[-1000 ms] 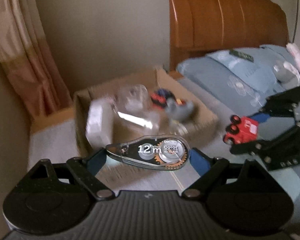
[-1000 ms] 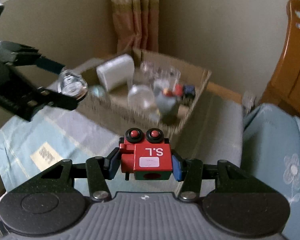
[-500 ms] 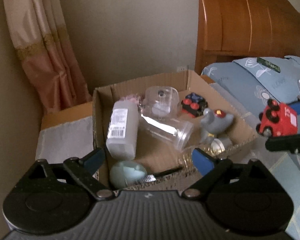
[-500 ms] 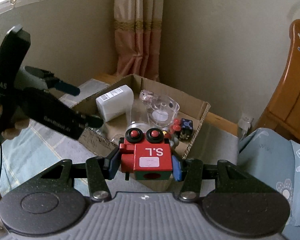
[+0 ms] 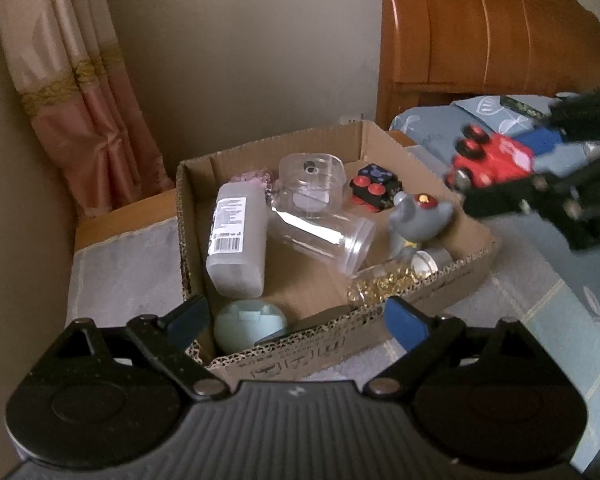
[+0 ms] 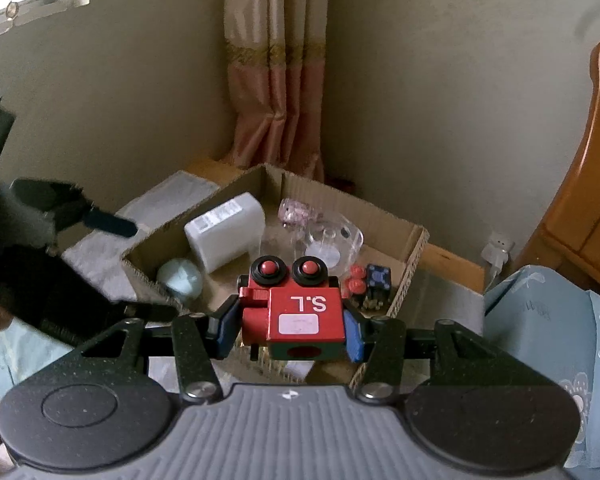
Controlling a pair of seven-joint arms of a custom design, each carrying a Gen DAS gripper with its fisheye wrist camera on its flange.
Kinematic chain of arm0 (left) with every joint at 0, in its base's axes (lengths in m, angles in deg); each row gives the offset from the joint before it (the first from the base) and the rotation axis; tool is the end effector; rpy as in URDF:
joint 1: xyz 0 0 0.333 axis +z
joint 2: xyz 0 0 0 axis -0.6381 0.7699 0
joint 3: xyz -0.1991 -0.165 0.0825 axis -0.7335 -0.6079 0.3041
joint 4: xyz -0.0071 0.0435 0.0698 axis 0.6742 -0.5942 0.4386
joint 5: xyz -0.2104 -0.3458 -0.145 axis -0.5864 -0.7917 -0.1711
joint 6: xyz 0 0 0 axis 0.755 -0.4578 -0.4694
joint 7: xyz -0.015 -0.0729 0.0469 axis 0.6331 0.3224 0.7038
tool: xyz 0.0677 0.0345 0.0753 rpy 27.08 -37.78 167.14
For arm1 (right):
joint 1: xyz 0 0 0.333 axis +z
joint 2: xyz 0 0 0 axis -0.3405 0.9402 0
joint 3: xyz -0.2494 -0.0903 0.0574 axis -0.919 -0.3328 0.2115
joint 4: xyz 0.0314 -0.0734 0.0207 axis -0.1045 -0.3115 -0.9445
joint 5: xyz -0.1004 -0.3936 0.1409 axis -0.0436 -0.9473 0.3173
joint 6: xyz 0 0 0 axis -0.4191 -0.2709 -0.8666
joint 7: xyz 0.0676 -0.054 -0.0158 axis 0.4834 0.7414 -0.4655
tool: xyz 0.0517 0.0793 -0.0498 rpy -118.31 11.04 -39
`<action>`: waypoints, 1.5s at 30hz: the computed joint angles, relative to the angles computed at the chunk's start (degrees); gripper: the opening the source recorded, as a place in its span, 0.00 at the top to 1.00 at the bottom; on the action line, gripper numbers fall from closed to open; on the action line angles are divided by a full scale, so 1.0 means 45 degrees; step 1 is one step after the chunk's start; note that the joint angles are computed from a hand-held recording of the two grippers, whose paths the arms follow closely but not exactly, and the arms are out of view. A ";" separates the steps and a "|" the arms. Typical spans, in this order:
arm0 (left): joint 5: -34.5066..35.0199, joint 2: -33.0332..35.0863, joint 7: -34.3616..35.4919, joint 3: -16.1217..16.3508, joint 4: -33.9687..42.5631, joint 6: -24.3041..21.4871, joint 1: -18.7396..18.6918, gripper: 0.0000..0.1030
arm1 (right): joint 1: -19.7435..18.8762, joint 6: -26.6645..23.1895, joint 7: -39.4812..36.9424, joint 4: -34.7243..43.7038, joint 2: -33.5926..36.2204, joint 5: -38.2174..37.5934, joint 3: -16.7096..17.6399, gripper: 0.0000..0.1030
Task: Organize rigid objects
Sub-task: 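Lower the tape roller into the box and open the left tool while the right tool carries the train, then lower the red S.L train into the box and open the right tool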
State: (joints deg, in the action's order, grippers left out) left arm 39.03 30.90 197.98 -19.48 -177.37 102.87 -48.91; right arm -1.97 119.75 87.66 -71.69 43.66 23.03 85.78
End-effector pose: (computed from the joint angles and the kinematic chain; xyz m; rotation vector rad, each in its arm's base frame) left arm 0.4484 -0.0052 0.5295 -1.3348 2.2166 -0.8132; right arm 0.4228 0.2407 0.5778 -2.0729 1.2403 -0.5916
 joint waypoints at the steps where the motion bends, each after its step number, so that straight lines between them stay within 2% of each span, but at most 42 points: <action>1: 0.0016 0.0001 -0.0015 -0.0009 0.0004 -0.0033 0.0021 0.08 | -0.0015 0.0000 0.0003 0.0149 0.0148 -0.0004 0.0000 0.45; 12: -0.0205 -0.0269 0.0260 0.0182 -0.0140 -0.0218 -0.0011 0.08 | -0.0364 -0.0130 0.0544 0.2133 0.2189 -0.0623 0.0105 0.45; 18: -0.0338 -0.0358 0.0257 0.0258 -0.0146 -0.0407 0.0067 0.08 | -0.0434 -0.0615 0.1132 0.3558 0.3563 -0.1133 -0.0026 0.45; 28: -0.0752 -0.0538 0.0553 0.0506 -0.0243 -0.0525 0.0077 0.08 | -0.0258 -0.2117 0.2038 0.5500 0.5263 -0.1819 -0.0373 0.45; 39: -0.0902 -0.0571 0.0646 0.0531 -0.0377 -0.0518 0.0226 0.08 | 0.0156 -0.4387 0.3076 0.7585 0.7053 -0.2021 -0.0779 0.45; 41: -0.0905 -0.0524 0.0653 0.0544 -0.0363 -0.0520 0.0260 0.08 | 0.0244 -0.4414 0.3047 0.7672 0.7181 -0.2049 -0.0833 0.36; 43: -0.0896 -0.0489 0.0634 0.0533 -0.0360 -0.0498 0.0310 0.08 | 0.0303 -0.4160 0.3048 0.7498 0.7071 -0.2097 -0.0874 0.04; 45: -0.0929 -0.0511 0.0658 0.0548 -0.0403 -0.0415 0.0316 0.08 | 0.0320 -0.3774 0.3188 0.7184 0.6807 -0.2196 -0.0888 0.00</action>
State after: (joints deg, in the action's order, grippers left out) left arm 34.85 28.60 200.94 -17.01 -179.19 101.01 -47.49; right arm -0.53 102.76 102.01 -39.36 74.30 13.15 81.79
